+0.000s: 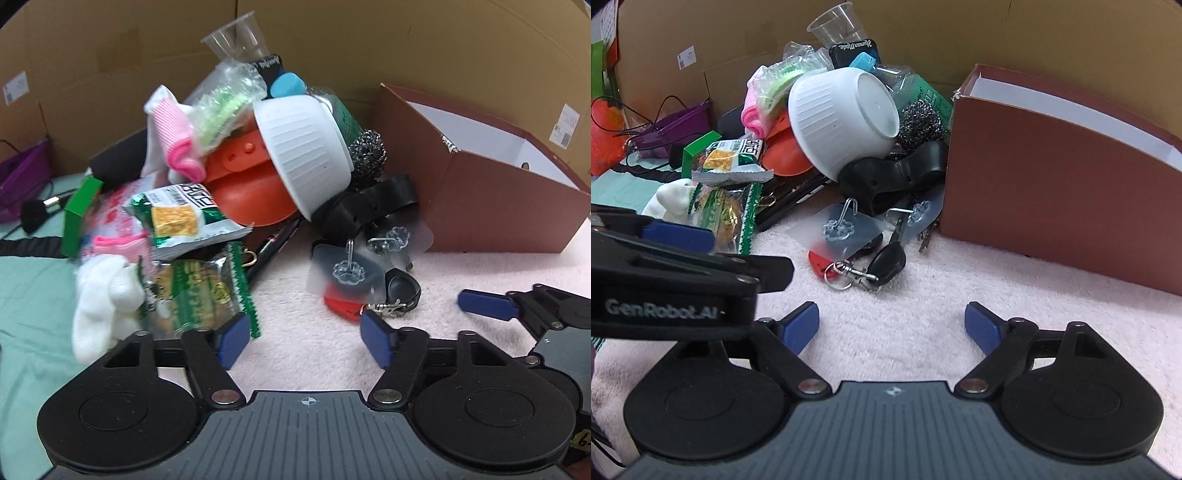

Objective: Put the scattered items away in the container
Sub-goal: 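Move the right tool toward the black car key with red tag, then close the right gripper on the black car key and keyring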

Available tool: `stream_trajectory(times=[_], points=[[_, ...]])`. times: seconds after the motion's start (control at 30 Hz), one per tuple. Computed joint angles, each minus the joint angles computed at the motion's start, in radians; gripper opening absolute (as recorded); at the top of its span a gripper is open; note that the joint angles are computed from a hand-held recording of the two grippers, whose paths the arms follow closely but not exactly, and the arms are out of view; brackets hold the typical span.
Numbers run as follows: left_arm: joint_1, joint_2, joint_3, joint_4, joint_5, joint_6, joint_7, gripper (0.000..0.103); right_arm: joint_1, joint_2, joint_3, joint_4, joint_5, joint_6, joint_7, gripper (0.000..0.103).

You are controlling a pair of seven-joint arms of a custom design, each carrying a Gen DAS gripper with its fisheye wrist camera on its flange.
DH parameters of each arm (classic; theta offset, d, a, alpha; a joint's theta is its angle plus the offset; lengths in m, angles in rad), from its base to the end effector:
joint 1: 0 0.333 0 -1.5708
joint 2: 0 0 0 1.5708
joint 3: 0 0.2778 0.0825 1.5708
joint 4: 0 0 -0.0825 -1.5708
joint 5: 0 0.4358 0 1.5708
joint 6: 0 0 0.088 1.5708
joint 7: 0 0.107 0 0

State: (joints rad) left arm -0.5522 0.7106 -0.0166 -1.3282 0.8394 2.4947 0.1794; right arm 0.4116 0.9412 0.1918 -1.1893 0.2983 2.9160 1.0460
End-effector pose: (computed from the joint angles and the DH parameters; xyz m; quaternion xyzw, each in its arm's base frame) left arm 0.6692 -0.4294 0.3079 -0.7357 0.5663 -0.2629 0.2624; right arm 0.7156 0.4072 0.2580 -0.8335 0.3771 -0.1520 0.3741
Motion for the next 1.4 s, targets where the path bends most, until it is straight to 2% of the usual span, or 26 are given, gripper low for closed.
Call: stream_trajectory(times=[0.1, 0.23, 0.27, 0.3, 0.43, 0.6, 0.67, 0.8, 0.87, 0.9, 0.93, 0.97, 1.0, 1.03, 1.1, 1.17, 1.2, 1.23, 1.27, 1.4], points=[[0.041, 0.018, -0.021, 0.01, -0.05, 0.064, 0.028, 0.057, -0.003, 0.047, 0.012, 0.071, -0.003, -0.012, -0.023, 0.079], [0.061, 0.052, -0.023, 0.044, -0.111, 0.105, 0.061, 0.049, -0.014, 0.11, 0.039, 0.169, 0.011, -0.044, -0.066, 0.066], [0.064, 0.051, -0.022, 0.042, -0.123, 0.118, 0.066, 0.049, -0.02, 0.123, 0.053, 0.188, 0.018, -0.053, -0.085, 0.059], [0.064, 0.048, -0.018, 0.036, -0.128, 0.138, 0.065, 0.05, -0.029, 0.135, 0.071, 0.207, 0.03, -0.064, -0.108, 0.058], [0.061, 0.038, -0.004, 0.016, -0.136, 0.194, 0.061, 0.061, -0.038, 0.146, 0.093, 0.225, 0.064, -0.084, -0.172, 0.043], [0.05, 0.041, 0.011, 0.027, -0.142, 0.194, 0.071, 0.065, -0.027, 0.14, 0.079, 0.223, 0.092, -0.092, -0.195, 0.04], [0.051, 0.051, 0.011, 0.043, -0.152, 0.172, 0.072, 0.065, -0.04, 0.12, 0.094, 0.193, 0.111, -0.084, -0.215, 0.04], [0.065, 0.057, 0.008, 0.042, -0.174, 0.191, 0.064, 0.064, -0.061, 0.093, 0.116, 0.159, 0.148, -0.085, -0.24, 0.04], [0.073, 0.082, 0.0, 0.079, -0.193, 0.169, 0.089, 0.06, -0.061, 0.089, 0.116, 0.154, 0.161, -0.074, -0.246, 0.04], [0.078, 0.094, -0.005, 0.094, -0.203, 0.168, 0.103, 0.054, -0.055, 0.091, 0.107, 0.157, 0.161, -0.069, -0.241, 0.04], [0.084, 0.101, -0.007, 0.098, -0.212, 0.185, 0.109, 0.054, -0.047, 0.099, 0.096, 0.172, 0.157, -0.073, -0.23, 0.04], [0.089, 0.106, -0.01, 0.103, -0.224, 0.195, 0.115, 0.049, -0.041, 0.109, 0.087, 0.189, 0.154, -0.084, -0.216, 0.04], [0.096, 0.114, -0.017, 0.111, -0.238, 0.204, 0.128, 0.036, -0.039, 0.12, 0.084, 0.207, 0.153, -0.097, -0.206, 0.04], [0.098, 0.12, -0.017, 0.118, -0.246, 0.215, 0.138, 0.03, -0.041, 0.129, 0.087, 0.22, 0.155, -0.11, -0.201, 0.039], [0.089, 0.136, -0.009, 0.145, -0.255, 0.2, 0.152, 0.029, -0.049, 0.142, 0.101, 0.241, 0.165, -0.13, -0.21, 0.037], [0.085, 0.147, -0.006, 0.162, -0.263, 0.196, 0.166, 0.025, -0.048, 0.148, 0.105, 0.25, 0.171, -0.128, -0.22, 0.032], [0.072, 0.134, 0.009, 0.144, -0.253, 0.202, 0.15, 0.019, -0.053, 0.146, 0.114, 0.244, 0.179, -0.121, -0.233, 0.028], [0.062, 0.125, 0.02, 0.133, -0.242, 0.201, 0.139, 0.007, -0.056, 0.146, 0.12, 0.244, 0.185, -0.119, -0.243, 0.016], [0.066, 0.116, 0.016, 0.12, -0.244, 0.214, 0.138, 0.004, -0.052, 0.145, 0.113, 0.246, 0.187, -0.124, -0.233, 0.016], [0.052, 0.115, 0.028, 0.119, -0.226, 0.202, 0.118, 0.004, -0.049, 0.157, 0.107, 0.27, 0.189, -0.142, -0.233, 0.016]])
